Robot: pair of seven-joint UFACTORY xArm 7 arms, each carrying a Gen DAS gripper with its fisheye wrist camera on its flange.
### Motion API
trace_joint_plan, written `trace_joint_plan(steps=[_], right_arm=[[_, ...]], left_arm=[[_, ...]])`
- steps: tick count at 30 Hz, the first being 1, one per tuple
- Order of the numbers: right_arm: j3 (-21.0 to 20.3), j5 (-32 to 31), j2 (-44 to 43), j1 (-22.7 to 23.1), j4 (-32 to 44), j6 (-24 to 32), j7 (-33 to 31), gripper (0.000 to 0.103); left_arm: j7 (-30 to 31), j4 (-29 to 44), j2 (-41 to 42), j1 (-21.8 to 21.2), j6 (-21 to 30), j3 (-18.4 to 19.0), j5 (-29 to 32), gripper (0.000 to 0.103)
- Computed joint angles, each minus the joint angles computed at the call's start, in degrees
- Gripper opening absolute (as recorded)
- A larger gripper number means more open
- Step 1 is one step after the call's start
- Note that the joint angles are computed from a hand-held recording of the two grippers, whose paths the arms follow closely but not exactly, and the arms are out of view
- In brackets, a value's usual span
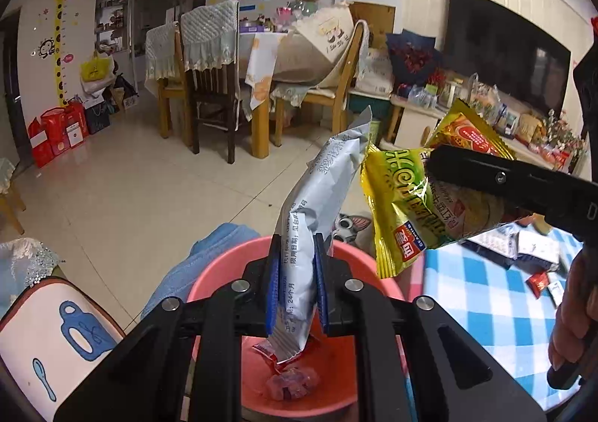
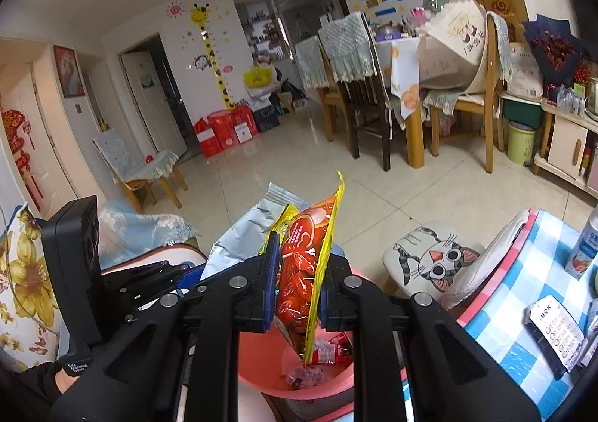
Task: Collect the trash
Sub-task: 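Open both tools to drop the bags into the pink bucket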
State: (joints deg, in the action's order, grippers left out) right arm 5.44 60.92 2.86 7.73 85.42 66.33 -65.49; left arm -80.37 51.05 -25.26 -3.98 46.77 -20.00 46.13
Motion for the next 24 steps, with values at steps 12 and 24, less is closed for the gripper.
trace_joint_plan(steps=[12,24], right_arm=[[1.7,-2.1,4.0,0.7,0.9,-2.1,1.9,0.021],[1.2,-0.9,2.6,-1.4,-1.0,-3.6,-0.6,0.035]], left_arm=[[-1.0,0.3,4.2,-0.8,4.0,1.0,2.1,0.045],[-2.6,1.8,5.0,-3.5,7.2,1.4,4.5,0.073]])
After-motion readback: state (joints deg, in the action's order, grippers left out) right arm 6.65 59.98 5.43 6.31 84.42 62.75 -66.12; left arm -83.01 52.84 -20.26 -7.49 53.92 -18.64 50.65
